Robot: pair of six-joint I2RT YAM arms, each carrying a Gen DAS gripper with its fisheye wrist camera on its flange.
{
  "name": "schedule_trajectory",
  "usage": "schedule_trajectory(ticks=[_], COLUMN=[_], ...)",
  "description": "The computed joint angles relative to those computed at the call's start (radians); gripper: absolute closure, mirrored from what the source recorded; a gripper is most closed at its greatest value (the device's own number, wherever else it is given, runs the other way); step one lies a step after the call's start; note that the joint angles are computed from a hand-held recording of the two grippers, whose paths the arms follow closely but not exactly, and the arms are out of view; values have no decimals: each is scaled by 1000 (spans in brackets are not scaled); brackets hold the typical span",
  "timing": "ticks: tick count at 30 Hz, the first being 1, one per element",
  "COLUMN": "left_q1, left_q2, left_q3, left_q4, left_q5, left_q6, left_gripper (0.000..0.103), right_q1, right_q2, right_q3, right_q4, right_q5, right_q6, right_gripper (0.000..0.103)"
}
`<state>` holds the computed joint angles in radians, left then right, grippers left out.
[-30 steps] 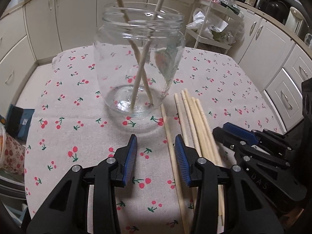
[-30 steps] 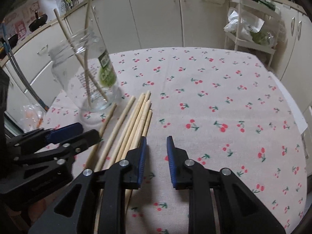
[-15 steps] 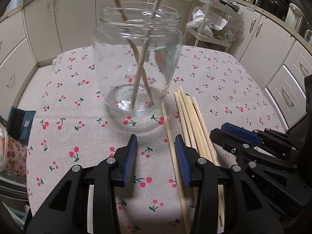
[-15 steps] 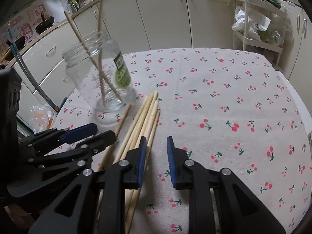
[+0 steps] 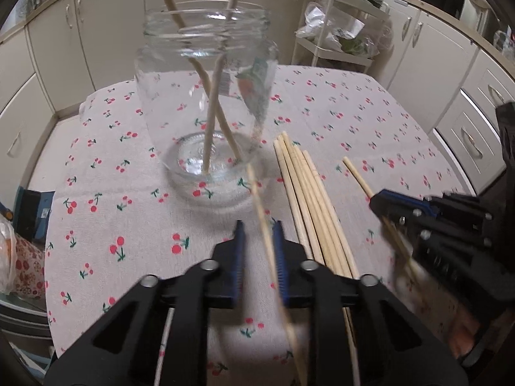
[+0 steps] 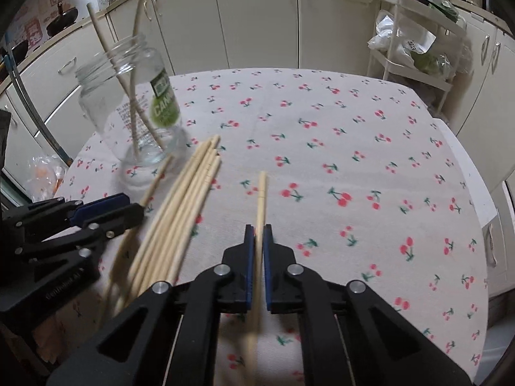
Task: Organize utensils
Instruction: 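Close the left gripper on a stick while the right gripper grasps another stick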
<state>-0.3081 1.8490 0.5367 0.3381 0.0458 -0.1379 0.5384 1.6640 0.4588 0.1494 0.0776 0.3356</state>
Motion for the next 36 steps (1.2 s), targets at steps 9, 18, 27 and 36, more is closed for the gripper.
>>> schedule_trajectory(ticks=[9, 18, 27, 36], left_q1=[5, -17, -27, -68], left_q2=[-115, -20, 12, 41], left_q3=[-88, 67, 121, 179], left_q4=[-100, -152, -212, -265], left_q5=[94, 31, 18, -55], left_q6=[68, 32, 54, 78], left_gripper=[98, 98, 98, 98], right_q1=[-100, -98, -62, -14], right_q2=[-72, 2, 1, 8], right_q3=[-44, 36, 25, 35], right_q4=[-60, -68, -50, -60], right_q5=[-159, -136, -87, -22], right_q6=[-57, -62, -84, -94], right_gripper=[97, 86, 97, 96])
